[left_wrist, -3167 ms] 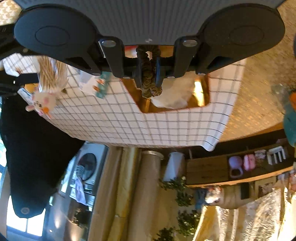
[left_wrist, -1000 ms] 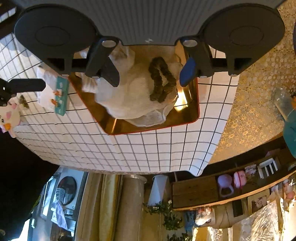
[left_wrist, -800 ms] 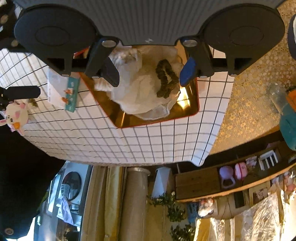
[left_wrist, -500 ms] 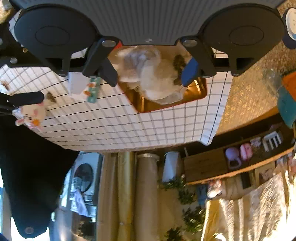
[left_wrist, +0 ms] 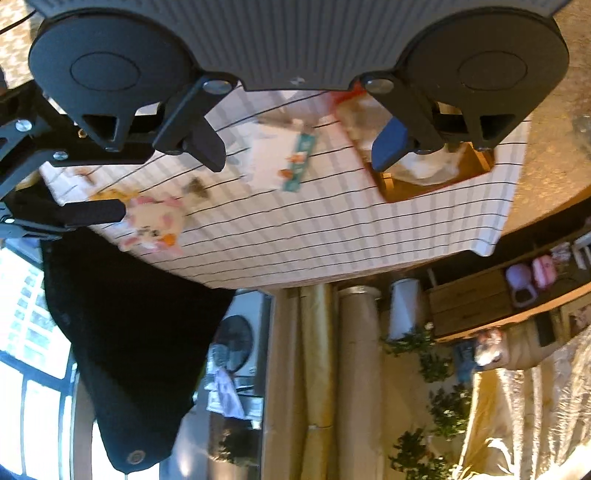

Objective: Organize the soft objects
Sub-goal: 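Withdraw both grippers from the tin toward the plush toys, then close the left gripper on the tea bag while the right gripper closes on the white paper packet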

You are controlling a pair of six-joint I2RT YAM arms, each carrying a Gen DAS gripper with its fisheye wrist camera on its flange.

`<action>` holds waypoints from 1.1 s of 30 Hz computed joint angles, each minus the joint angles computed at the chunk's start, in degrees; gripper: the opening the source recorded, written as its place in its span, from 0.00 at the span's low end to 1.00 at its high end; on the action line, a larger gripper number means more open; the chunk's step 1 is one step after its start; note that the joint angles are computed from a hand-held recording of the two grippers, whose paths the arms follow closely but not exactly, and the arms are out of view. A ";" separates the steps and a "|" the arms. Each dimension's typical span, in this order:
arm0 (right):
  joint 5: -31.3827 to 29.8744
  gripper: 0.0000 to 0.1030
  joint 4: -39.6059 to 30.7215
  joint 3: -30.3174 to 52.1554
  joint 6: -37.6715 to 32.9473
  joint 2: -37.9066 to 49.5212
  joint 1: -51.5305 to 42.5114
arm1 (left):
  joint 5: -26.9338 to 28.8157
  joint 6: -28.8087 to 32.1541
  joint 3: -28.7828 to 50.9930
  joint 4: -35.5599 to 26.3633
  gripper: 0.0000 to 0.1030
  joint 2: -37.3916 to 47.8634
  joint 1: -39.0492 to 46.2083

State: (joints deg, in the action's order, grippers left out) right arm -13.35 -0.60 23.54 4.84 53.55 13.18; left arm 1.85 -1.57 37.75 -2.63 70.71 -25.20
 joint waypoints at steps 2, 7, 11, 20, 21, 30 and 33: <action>-2.15 0.92 -2.30 -1.58 -0.98 -4.30 -3.70 | -0.70 -1.82 0.16 0.47 0.84 0.17 -2.48; -9.13 0.93 -8.78 -4.87 -5.56 -13.51 -14.99 | -0.62 -4.78 2.20 3.06 0.97 3.73 -7.59; -19.46 0.93 -14.85 -6.18 -12.72 -17.27 -31.13 | -0.53 -6.81 4.55 6.02 0.98 8.54 -10.76; -32.19 0.94 -16.73 -6.38 -32.05 -6.45 -59.32 | 2.57 -7.04 11.52 12.94 1.00 22.95 -15.57; -32.88 0.94 -16.00 -6.25 -34.06 -4.19 -61.71 | 3.24 -7.24 12.94 12.61 1.00 24.72 -15.79; -30.12 0.93 1.81 -5.17 -39.10 20.82 -69.66 | 4.71 -10.94 28.05 10.11 1.00 41.09 -17.51; -27.20 0.92 9.54 -3.75 -37.75 29.66 -69.13 | -0.05 -8.55 33.02 8.74 1.00 46.13 -18.72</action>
State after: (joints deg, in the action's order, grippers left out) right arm -40.55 8.95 19.80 -32.91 83.21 -55.95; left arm 1.80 -10.12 70.77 6.11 116.84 -43.92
